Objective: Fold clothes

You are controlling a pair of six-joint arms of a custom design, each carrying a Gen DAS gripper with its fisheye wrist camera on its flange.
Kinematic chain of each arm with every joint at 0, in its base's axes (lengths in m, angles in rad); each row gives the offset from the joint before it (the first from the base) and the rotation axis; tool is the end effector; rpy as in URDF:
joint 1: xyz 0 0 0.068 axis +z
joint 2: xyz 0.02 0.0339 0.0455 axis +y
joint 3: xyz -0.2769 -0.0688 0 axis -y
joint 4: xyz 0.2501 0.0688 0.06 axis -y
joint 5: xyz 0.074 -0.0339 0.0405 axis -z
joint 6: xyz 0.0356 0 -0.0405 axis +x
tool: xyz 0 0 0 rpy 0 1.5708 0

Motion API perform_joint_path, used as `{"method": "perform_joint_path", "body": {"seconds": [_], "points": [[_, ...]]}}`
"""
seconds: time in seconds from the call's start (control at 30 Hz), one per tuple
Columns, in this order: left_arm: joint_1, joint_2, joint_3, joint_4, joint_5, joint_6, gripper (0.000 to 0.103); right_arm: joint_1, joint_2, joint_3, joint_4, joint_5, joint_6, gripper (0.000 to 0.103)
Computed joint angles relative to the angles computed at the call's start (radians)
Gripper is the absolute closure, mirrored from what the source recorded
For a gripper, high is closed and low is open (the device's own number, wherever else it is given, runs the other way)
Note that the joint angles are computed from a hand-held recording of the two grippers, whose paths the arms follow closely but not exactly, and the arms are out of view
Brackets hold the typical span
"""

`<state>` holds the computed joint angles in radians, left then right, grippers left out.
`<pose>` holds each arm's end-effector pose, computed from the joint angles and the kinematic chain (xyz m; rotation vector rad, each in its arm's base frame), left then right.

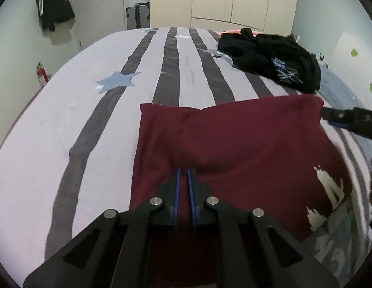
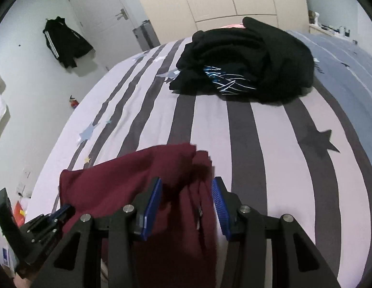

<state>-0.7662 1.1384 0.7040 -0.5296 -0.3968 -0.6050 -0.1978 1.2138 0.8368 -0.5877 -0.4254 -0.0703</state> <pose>0.1659 -0.1406 0.2263 0.0432 2.4328 -0.1034 0.2367 -0.0325 0.2492 -0.0091 2.4624 0.4232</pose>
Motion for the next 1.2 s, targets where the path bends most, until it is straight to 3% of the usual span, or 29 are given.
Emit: {"method": "perform_joint_path", "body": {"seconds": [0.07,0.1,0.2,0.47,0.53,0.73,0.87,0.93,1.0,1.1,1.2], "points": [[0.007,-0.001,0.001,0.000,0.014,0.011,0.095,0.003,0.043,0.020,0.011,-0.020,-0.024,0.065],[0.006,0.007,0.007,0.001,0.015,0.013,0.095,0.009,0.063,0.032,0.013,-0.026,-0.032,0.080],[0.005,-0.003,0.010,-0.013,0.023,0.025,0.095,0.036,0.115,0.077,0.006,-0.033,-0.048,0.092],[0.049,-0.021,0.001,0.002,0.088,0.042,0.095,0.022,0.313,0.257,-0.089,0.021,-0.006,0.096],[0.062,-0.024,-0.004,0.010,0.106,0.047,0.095,-0.018,0.314,0.249,-0.080,0.060,-0.006,0.101],[0.121,-0.056,-0.011,0.025,0.198,0.045,0.095,-0.169,0.138,0.115,-0.144,-0.073,-0.137,0.097],[0.093,-0.073,-0.001,0.011,0.168,0.043,0.095,-0.100,-0.132,-0.028,-0.183,-0.090,-0.166,0.090],[0.082,-0.079,-0.001,0.006,0.158,0.042,0.094,0.065,-0.286,-0.092,-0.124,-0.007,-0.042,0.081],[0.083,-0.082,-0.007,0.010,0.161,0.037,0.094,0.273,-0.337,-0.119,-0.039,0.126,0.063,0.071],[0.090,-0.088,-0.016,0.022,0.167,0.035,0.093,0.502,-0.300,-0.137,0.106,0.324,0.129,0.071],[0.090,-0.100,-0.039,0.045,0.159,0.025,0.094,0.565,-0.230,-0.203,0.234,0.451,0.127,0.071]]}}
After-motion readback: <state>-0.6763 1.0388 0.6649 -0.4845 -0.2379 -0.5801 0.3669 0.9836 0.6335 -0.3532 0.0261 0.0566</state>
